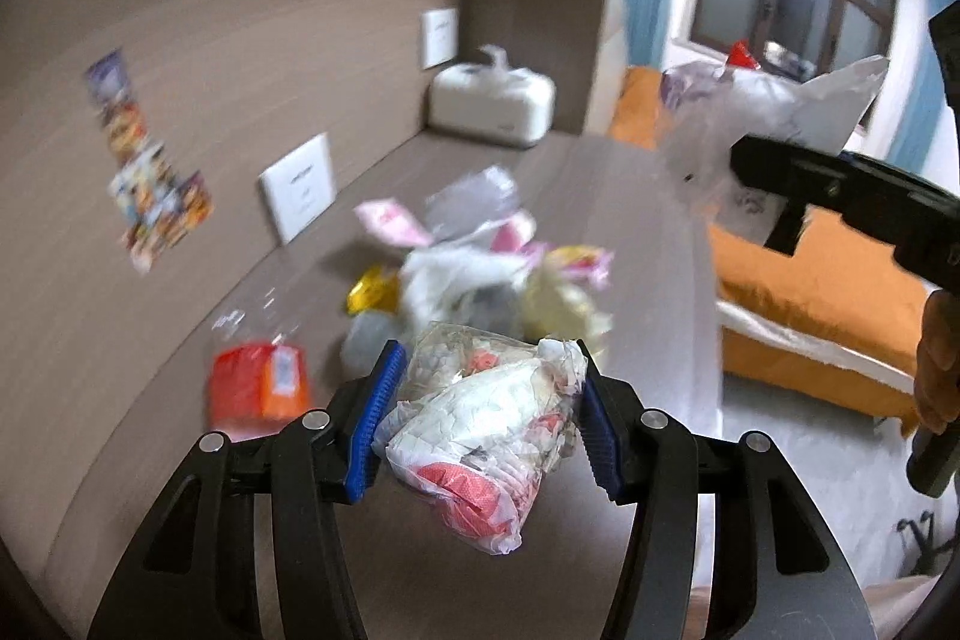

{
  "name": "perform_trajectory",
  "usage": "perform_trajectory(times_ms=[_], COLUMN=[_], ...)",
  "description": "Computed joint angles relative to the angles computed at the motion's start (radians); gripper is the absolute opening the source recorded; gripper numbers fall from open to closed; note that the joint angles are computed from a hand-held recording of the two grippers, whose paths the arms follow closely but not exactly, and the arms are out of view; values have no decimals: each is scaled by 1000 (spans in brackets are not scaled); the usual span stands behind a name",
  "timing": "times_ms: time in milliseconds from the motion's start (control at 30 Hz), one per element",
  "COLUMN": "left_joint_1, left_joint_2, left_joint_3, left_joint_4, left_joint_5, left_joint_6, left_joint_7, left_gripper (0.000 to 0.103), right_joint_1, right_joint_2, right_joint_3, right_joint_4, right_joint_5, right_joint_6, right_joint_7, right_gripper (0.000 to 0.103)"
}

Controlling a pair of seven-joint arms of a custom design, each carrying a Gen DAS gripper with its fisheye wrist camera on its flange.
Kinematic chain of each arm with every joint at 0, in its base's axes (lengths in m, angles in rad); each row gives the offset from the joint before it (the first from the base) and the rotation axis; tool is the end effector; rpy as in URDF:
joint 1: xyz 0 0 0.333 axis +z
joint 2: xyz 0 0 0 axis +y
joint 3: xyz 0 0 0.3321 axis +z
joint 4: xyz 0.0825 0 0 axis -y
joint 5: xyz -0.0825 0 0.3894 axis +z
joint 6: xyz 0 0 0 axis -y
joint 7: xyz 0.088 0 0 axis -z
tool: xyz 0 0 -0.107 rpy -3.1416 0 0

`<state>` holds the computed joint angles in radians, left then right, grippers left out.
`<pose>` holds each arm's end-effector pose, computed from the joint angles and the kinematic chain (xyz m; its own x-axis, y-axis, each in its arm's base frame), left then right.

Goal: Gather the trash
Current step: 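Carry both held items over the white bin and open both tools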

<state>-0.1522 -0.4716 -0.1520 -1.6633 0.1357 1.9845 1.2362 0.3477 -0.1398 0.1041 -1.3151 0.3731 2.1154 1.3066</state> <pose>0.3698 -0.1394 0.8727 -0.0050 -0.9989 0.0469 -0.6881 -0.0306 -0.7250 0.4396 0.2406 0.9097 0.6776 -0.7273 -0.1089 -0.4601 -0.3038 -0.8343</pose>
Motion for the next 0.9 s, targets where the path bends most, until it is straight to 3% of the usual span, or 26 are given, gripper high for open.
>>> perform_trajectory(times_ms=[167, 333, 567, 767, 900], left_joint_1=[-40, -82, -184, -307, -360], left_joint_2=[93, 216, 484, 722, 827], left_joint_3=[-21, -78, -163, -176, -166], left_joint_4=[76, 167, 378, 571, 608], left_joint_5=[-38, -47, -8, 26, 14], left_joint_6=[42, 70, 74, 32, 37], left_joint_7=[45, 54, 6, -22, -21], left_gripper=[54, 54, 54, 54, 54], right_joint_1=[-37, -93, -198, -288, -334], right_joint_2=[-34, -93, -115, -88, -77], right_joint_3=[-28, -81, -187, -236, -243], right_joint_4=[-19, -90, -158, -235, -337], right_joint_5=[-42, -28, 34, 67, 71], right_joint_6=[-21, -50, -134, -173, -152], right_joint_7=[8, -15, -101, -147, -184], right_gripper=[37, 37, 37, 37, 37])
